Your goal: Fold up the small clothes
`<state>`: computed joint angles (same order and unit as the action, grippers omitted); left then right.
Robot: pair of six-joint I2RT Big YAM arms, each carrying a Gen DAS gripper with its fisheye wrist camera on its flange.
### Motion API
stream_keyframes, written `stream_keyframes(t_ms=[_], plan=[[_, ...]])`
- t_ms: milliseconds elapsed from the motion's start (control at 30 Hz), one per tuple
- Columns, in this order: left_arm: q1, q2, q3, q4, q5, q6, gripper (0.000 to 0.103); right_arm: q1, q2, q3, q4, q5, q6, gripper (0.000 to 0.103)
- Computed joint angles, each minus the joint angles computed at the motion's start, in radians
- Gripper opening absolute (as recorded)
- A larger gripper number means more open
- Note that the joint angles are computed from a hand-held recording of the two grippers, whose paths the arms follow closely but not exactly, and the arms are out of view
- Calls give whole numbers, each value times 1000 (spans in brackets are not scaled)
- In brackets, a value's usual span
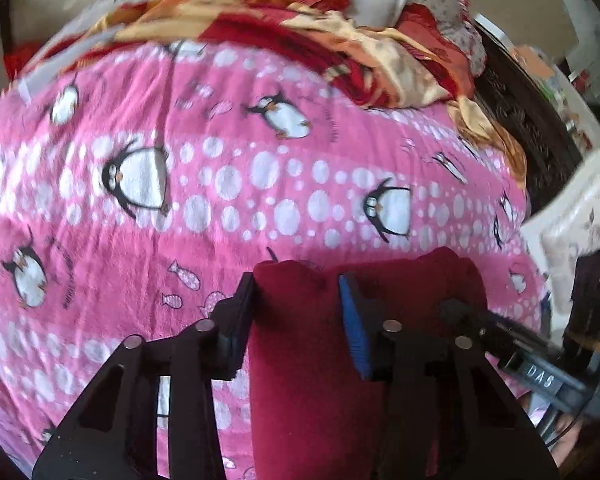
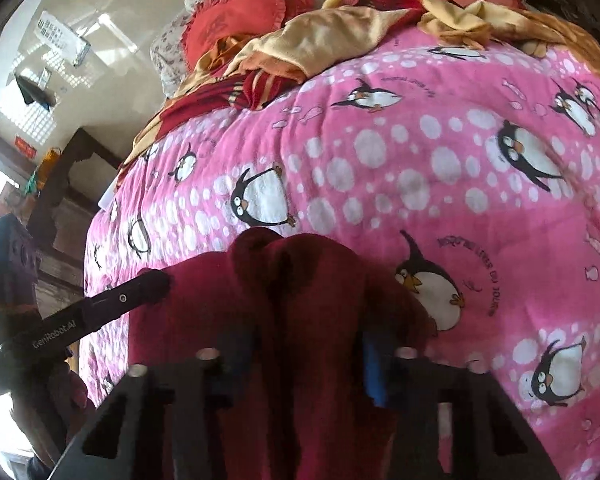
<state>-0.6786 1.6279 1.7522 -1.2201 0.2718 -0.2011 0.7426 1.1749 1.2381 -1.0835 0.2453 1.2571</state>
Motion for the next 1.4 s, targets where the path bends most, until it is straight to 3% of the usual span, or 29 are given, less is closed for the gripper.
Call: stream_keyframes(t_ms=[100, 167, 267, 367, 433, 567, 633, 800, 967, 1100, 1167, 1267, 1400], plan=[[-17, -18, -16, 26, -30, 23, 38, 21, 7, 24, -47, 39, 8, 28], [-22, -17, -46, 45, -60, 15, 38, 18, -1, 1, -28, 33, 30, 28], [-5, -21, -66, 64, -27, -7, 38, 14, -13, -30, 10, 24, 56, 29], [0, -36, -70, 71, -7, -16, 39, 32, -12, -10, -13, 49, 62, 29], [-17, -45, -74, 73, -52, 1, 41, 35, 1, -4, -30, 59, 49, 29], [-55, -94, -105, 76, -153, 29, 43, 24, -37, -54, 33, 18, 33, 32], [-65, -120, -127, 66, -165, 52, 43, 40, -54, -60, 27, 21, 59, 42], [-84, -199, -206, 44, -154, 65, 46, 133, -104, -96, 76, 18, 125, 67], [-93, -278, -306, 20, -149, 52, 56, 282, -98, -99, 15, 63, 256, 68], [-105, -318, -364, -1, -155, 51, 56, 372, -122, -166, 71, 75, 398, 68], [-107, -338, -390, -5, -141, 37, 59, 400, -123, -171, 79, 104, 419, 66], [-119, -349, -417, -2, -146, 15, 59, 409, -108, -162, 73, 101, 420, 48], [-129, -371, -424, 15, -173, -6, 32, 401, -91, -154, 83, 103, 419, 30]])
